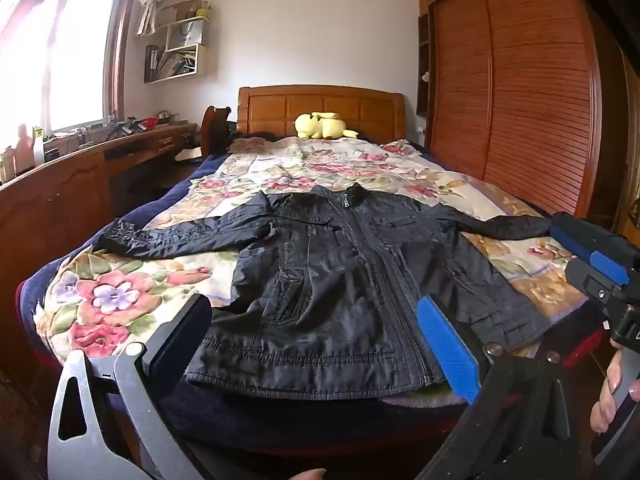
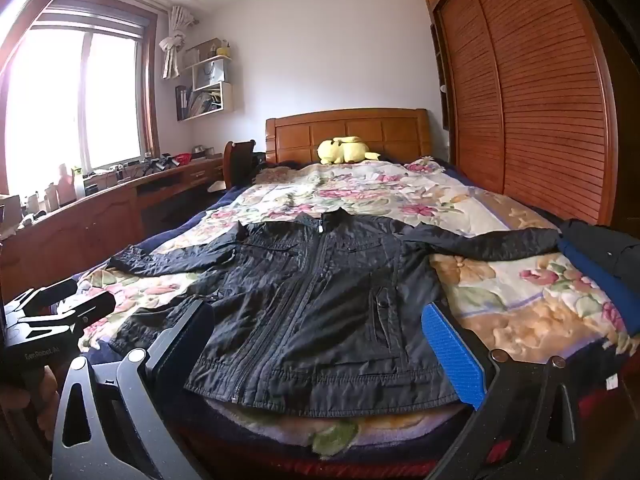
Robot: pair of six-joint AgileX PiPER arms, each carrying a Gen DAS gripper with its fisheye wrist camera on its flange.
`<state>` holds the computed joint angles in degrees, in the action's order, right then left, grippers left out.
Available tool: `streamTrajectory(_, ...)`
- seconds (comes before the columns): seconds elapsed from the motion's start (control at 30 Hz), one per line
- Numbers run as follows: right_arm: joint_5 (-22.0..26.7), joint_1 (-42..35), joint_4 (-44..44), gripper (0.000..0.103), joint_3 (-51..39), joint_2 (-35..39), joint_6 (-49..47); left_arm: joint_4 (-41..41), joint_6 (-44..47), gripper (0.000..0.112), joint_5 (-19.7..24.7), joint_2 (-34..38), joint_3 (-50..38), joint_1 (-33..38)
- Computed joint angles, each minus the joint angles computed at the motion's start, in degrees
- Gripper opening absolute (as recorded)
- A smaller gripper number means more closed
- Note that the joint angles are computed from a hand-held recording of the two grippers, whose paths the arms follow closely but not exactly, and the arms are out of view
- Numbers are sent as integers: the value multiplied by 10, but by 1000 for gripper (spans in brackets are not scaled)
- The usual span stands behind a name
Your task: Fold large clothes
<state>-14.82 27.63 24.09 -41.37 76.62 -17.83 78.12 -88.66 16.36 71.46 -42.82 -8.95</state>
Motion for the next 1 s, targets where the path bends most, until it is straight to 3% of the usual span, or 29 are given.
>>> streamTrajectory(0.2,5,-1,10,103,-1,-1,-12,3,7,103,8,12,-10,-1)
streamTrajectory(0.5,0,3,16,103,-1,2,-12,64,-70,103,25,-6,13,-24)
streamTrajectory(0.6,-3,-1,0,103,2,1,3,15,-13,103,16,-10,3,-12)
streamTrajectory(1.0,-4,-3,-20,103,5,0,25,21,-20,103,19,-10,4,-14)
